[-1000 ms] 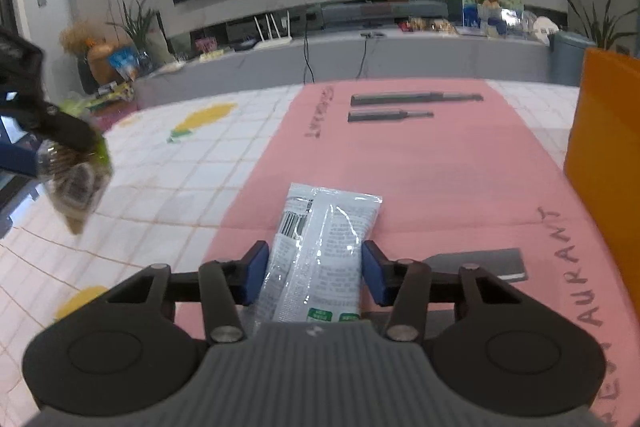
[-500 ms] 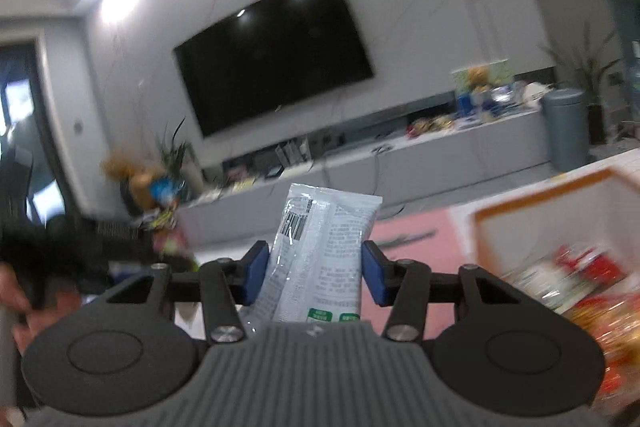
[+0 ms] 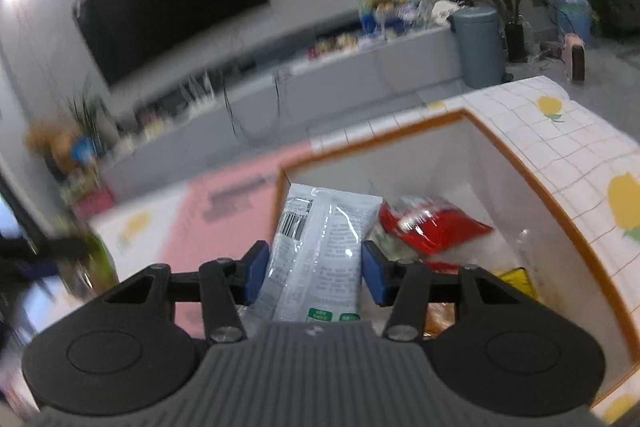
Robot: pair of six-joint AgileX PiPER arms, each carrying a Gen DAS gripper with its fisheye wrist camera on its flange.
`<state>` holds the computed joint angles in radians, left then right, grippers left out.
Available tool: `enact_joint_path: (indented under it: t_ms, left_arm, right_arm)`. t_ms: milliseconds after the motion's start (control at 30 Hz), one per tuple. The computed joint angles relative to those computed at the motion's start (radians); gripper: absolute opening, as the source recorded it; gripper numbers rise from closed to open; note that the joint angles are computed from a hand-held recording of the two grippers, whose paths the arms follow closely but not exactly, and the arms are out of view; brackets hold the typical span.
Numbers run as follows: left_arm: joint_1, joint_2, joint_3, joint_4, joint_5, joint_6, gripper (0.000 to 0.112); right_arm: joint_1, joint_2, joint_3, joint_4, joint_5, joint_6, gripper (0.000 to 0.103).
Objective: Organize snacks
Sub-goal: 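Carry both held packets over the orange box, then open both grippers to drop the packets into the box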
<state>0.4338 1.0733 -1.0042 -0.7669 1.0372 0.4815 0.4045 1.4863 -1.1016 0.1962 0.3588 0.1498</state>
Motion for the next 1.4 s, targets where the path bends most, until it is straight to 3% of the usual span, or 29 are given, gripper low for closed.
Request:
enact_joint_path:
  t_ms: [200,333,367,433,500,600,833,967,1067,1233,1333,1400]
  left_arm:
    - [-0.121,0.005,0.033,0.028,-0.044,-0.038,0.051]
    - [-0.176,-0.019,0.053,0.079,-0.082,-0.073,0.051]
    - [-0.181,-0.017,0.055,0.084,-0.086,-0.074,0.051]
    - [-0.209,-0.03,0.061,0.11,-0.098,-0.109,0.051]
    - [-0.235,-0.047,0.06,0.156,-0.105,-0.152,0.051]
    - [-0.278,-0.078,0.063,0.205,-0.114,-0.192,0.051]
    - [-0.46,-0.098,0.066,0.371,-0.172,-0.397,0.051]
    - [-0.583,-0.054,0.043,0.44,-0.219,-0.536,0.051]
    - [-0.667,-0.014,0.02,0.496,-0.258,-0.631,0.051]
    - [-0.859,0.087,-0.038,0.74,-0.316,-0.913,0.051]
    - [-0.93,0.161,-0.06,0.827,-0.393,-1.013,0.051]
    - [-0.965,0.254,-0.128,0.876,-0.374,-1.055,0.051]
  right_arm:
    - [-0.023,0.051,-0.011,-0.009,0.068,-0.087,0.05]
    - [-0.05,0.043,0.002,0.093,0.098,-0.229,0.051]
    - [-0.052,0.044,0.001,0.116,0.103,-0.257,0.053]
    - [-0.05,0.033,0.009,0.118,0.093,-0.229,0.074]
    - [-0.08,-0.001,0.036,0.181,0.074,-0.251,0.078]
    - [-0.155,-0.059,0.085,0.435,0.062,-0.426,0.084]
    - [-0.283,-0.184,0.166,0.576,0.002,-0.499,0.086]
    - [-0.36,-0.264,0.24,0.676,-0.04,-0.515,0.087]
    - [-0.436,-0.278,0.263,0.848,0.009,-0.648,0.087]
    - [-0.496,-0.31,0.299,1.031,0.024,-0.788,0.087]
    - [-0.546,-0.317,0.335,1.225,0.063,-0.95,0.087]
    - [-0.565,-0.314,0.348,1.28,0.069,-0.983,0.087]
